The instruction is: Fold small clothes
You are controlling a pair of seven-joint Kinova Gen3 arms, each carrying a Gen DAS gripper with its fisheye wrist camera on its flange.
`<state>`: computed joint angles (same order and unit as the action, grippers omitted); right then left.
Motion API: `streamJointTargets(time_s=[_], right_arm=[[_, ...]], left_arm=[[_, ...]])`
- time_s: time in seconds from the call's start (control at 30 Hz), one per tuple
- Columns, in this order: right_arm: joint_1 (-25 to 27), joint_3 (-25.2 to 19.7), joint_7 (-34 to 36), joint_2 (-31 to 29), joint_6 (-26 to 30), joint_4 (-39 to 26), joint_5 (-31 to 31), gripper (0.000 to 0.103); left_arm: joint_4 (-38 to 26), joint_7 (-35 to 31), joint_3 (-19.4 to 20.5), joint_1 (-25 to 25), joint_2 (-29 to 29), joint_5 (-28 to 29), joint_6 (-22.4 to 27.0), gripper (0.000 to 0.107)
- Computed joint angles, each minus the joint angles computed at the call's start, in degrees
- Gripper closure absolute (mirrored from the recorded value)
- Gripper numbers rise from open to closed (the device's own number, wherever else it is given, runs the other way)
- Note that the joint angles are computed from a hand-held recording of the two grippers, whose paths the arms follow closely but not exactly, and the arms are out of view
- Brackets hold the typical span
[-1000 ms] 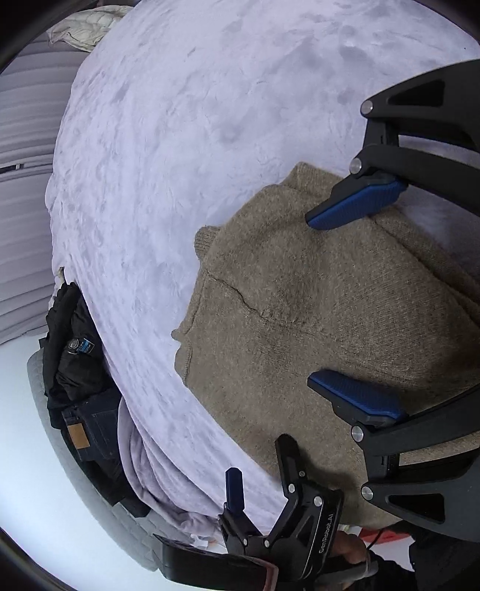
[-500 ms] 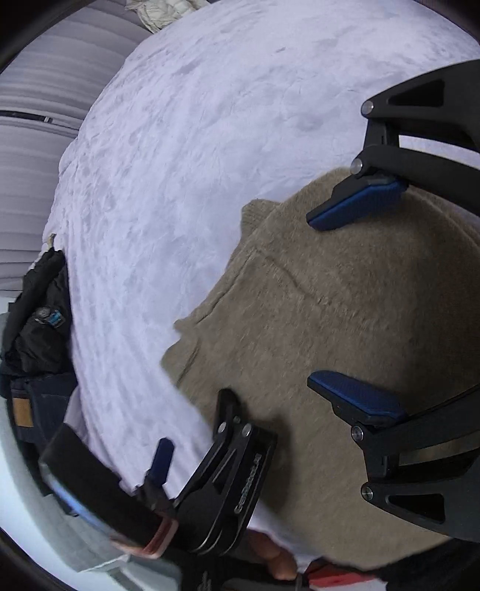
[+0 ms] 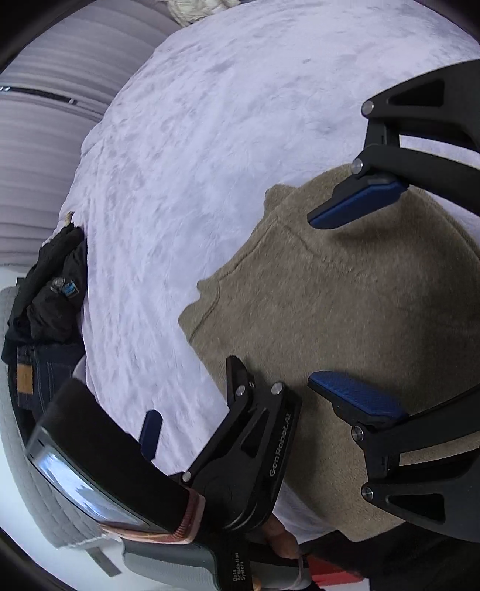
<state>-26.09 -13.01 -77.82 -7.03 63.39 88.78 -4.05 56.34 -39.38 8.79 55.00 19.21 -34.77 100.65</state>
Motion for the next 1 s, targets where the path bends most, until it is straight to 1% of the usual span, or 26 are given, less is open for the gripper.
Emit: streamJointTargets(time_s=[0.1, 0.13, 0.17, 0.2, 0.27, 0.33, 0.4, 0.5, 0.6, 0.63, 0.73, 0.8, 0.87, 1.0], right_arm=[[-1.4, -1.9, 0.5, 0.4, 0.4, 1.2, 2.7, 0.021], [-1.2, -2.3, 1.0, 0.3, 0.3, 2.0, 2.8, 0.021], [-1.2, -1.7, 1.6, -0.1, -0.4, 2.9, 2.0, 0.021], [-1.5, -0.1, 2.5, -0.4, -0.5, 3.4, 0.3, 0.021], [-0.2, 2.3, 4.9, -0.2, 1.0, 3.2, -3.8, 0.021], [0.9, 3.6, 7.3, -0.8, 1.6, 3.9, -6.1, 0.021], [1.6, 3.7, 9.4, -2.1, 1.5, 5.2, -6.6, 0.021], [2.3, 3.9, 11.7, -3.8, 1.2, 7.0, -7.1, 0.021], [3.0, 4.0, 12.5, -4.9, 2.0, 7.5, -7.1, 0.021], [3.3, 3.5, 11.9, -5.4, 2.4, 7.4, -6.2, 0.021], [3.5, 0.3, 8.2, -7.7, 3.7, 6.4, -1.8, 0.021], [2.4, -1.5, 8.9, -10.4, 3.4, 6.9, 0.3, 0.021], [0.7, -2.5, 10.7, -12.4, 2.8, 7.6, 0.3, 0.021], [-1.0, -5.2, 11.2, -12.3, 1.7, 8.7, 0.7, 0.021]], left_arm=[[1.4, 0.9, 0.2, 0.2, -0.5, 0.2, -0.2, 0.004], [1.9, 1.4, 0.3, 0.1, -0.7, 0.6, -0.6, 0.004], [2.1, 1.7, 0.4, 0.1, -0.8, 0.5, -0.6, 0.004], [2.4, 1.9, 0.5, 0.1, -0.8, 0.4, -0.8, 0.004], [2.4, 2.0, 0.7, 0.0, -0.8, 0.5, -0.9, 0.004], [2.6, 1.9, 0.9, 0.0, -0.9, 0.5, -1.1, 0.004], [2.8, 2.0, 1.1, 0.1, -1.3, 0.5, -1.3, 0.004], [4.0, 3.6, 1.8, 0.7, -3.4, 0.4, -2.1, 0.004], [4.7, 4.8, 3.5, 2.9, -5.5, -2.2, -0.7, 0.004], [5.0, 4.6, 4.4, 4.2, -6.1, -3.7, 0.5, 0.004], [7.4, 4.1, 7.0, 6.5, -8.9, -5.6, 1.2, 0.004], [10.0, 5.1, 8.8, 6.0, -11.9, -3.8, -1.1, 0.004], [12.4, 6.4, 10.5, 4.7, -14.3, -1.6, -3.9, 0.004], [15.2, 7.9, 14.1, 3.5, -15.5, -0.9, -6.1, 0.004]])
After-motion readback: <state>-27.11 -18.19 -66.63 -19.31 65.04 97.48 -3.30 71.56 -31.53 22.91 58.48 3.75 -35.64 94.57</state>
